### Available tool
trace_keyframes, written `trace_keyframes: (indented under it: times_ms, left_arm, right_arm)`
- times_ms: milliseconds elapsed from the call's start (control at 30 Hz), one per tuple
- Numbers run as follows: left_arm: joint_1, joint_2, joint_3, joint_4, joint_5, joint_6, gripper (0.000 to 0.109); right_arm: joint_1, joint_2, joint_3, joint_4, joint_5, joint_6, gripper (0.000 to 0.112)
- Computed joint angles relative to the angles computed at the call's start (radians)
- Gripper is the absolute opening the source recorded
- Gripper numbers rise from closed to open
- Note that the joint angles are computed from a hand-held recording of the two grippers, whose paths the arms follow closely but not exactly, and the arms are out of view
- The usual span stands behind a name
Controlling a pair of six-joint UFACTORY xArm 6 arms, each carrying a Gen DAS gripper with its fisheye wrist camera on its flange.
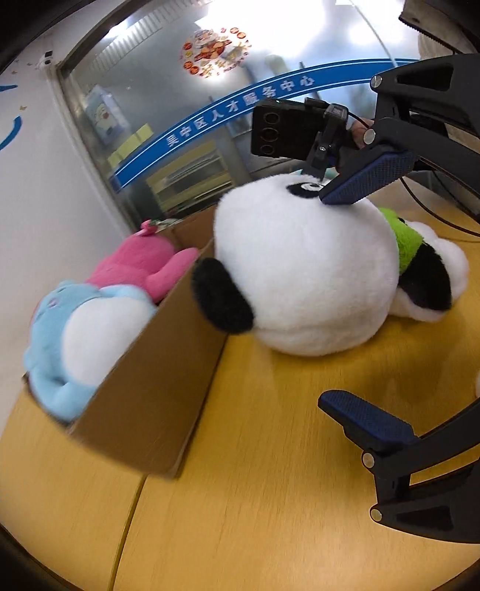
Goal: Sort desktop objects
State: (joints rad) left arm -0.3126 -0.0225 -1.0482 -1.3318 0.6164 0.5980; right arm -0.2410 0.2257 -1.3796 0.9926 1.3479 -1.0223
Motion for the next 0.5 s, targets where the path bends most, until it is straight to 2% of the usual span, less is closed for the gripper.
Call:
trace_keyframes:
  times_ms: [33,67,100,200,300,500]
  left_arm:
    - [0.004,0.005,0.0,-0.049,0.015,0.051,0.099]
    - [0.011,0.009,0.001,-0.095,0.038,0.097,0.092]
    - [0.019,0.009,0.003,-0.13,0.062,0.133,0.077]
    - [0.012,-0.009,0.008,-0.13,0.054,0.171,0.061]
    - [-0.01,-0.046,0.023,-0.063,0.019,0.151,0.051]
    - [-0.052,-0.11,0.013,0.018,-0.07,0.119,0.047]
  right_arm:
    - [-0.002,-0.005,0.007,-0.001,-0.006,-0.002,0.074]
    - [-0.003,-0.008,0.01,-0.002,-0.012,-0.004,0.07]
    - [-0.003,-0.015,0.018,-0.002,-0.022,-0.008,0.066]
    - [0.004,-0.056,0.065,0.014,-0.079,-0.035,0.059]
    - [0.018,-0.128,0.136,0.032,-0.158,-0.082,0.053]
    - [0.019,-0.247,0.207,0.093,-0.232,-0.155,0.052]
